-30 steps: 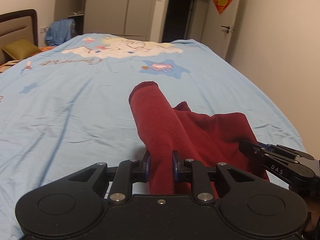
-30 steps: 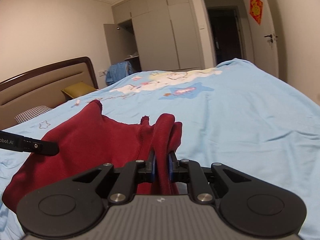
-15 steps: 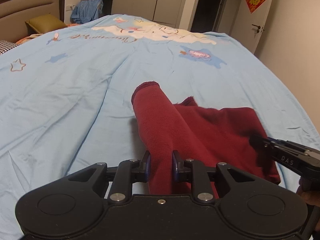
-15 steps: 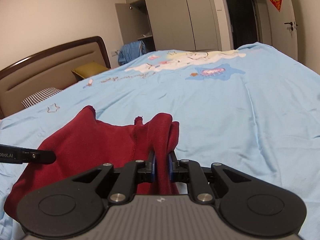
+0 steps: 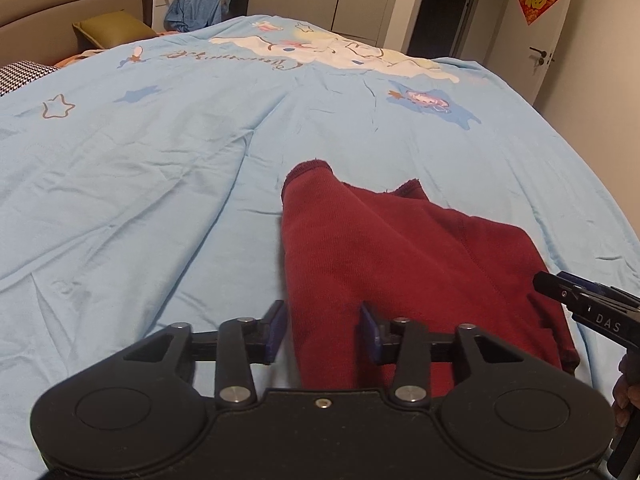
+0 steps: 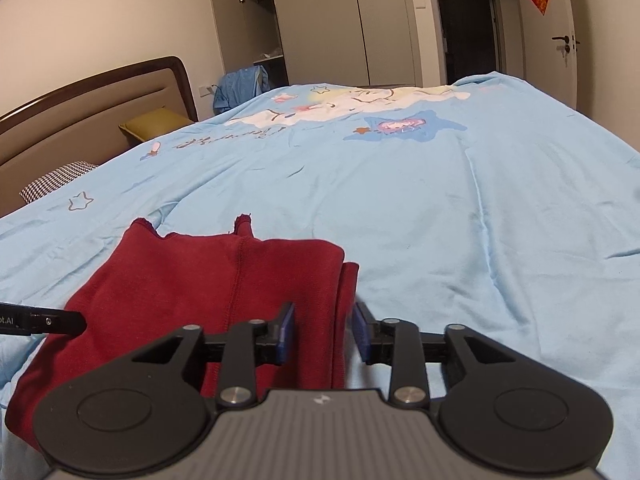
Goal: Fold small clothes
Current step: 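Open both grippers and lift them away from the folded sweater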
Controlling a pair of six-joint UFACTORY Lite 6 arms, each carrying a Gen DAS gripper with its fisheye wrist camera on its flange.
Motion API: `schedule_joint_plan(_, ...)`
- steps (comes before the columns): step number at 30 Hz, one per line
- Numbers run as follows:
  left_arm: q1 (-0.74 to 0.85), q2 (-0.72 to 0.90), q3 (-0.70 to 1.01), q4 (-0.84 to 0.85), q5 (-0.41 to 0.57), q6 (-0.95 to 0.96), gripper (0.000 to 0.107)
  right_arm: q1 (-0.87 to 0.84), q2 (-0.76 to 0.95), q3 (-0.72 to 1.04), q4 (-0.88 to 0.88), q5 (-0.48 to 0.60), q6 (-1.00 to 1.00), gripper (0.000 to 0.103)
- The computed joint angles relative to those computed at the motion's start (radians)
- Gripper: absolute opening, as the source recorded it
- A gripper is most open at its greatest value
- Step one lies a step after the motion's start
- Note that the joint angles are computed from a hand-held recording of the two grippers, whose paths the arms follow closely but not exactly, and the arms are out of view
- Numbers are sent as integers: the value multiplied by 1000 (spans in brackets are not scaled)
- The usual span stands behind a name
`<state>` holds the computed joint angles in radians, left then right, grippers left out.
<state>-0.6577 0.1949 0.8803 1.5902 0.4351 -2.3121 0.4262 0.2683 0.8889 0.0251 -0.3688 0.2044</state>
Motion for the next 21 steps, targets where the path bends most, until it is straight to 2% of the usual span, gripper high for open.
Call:
schedule_joint_plan(1, -11, -13, -4, -19, 17, 14, 57, 2, -17, -14, 10, -6, -8, 55)
schedule_joint_plan(2, -22, -27, -9, -34, 35, 25, 62, 4, -34, -27, 19, -10, -16, 57)
schedule_joint_plan(4, -51, -57, -16, -72, 77, 53, 68, 13, -78, -60, 42, -19, -38, 67)
schedule_joint_plan(9, -133, -165, -73, -121, 182, 62, 86, 52, -212, -141, 153, -28, -150, 84)
schedule_joint_plan(13, -244, -248, -117, -175, 319, 65, 101, 100, -350, -233, 273, -44, -264, 95)
schedule_joint_plan(19, -450, -334, -168, -261, 527, 52, 102, 196, -575, -376, 469, -46, -434, 102)
schedule_joint_plan(21, -521, -350, -185, -286, 587, 28, 102, 249, -657, -425, 592, -53, -541, 103)
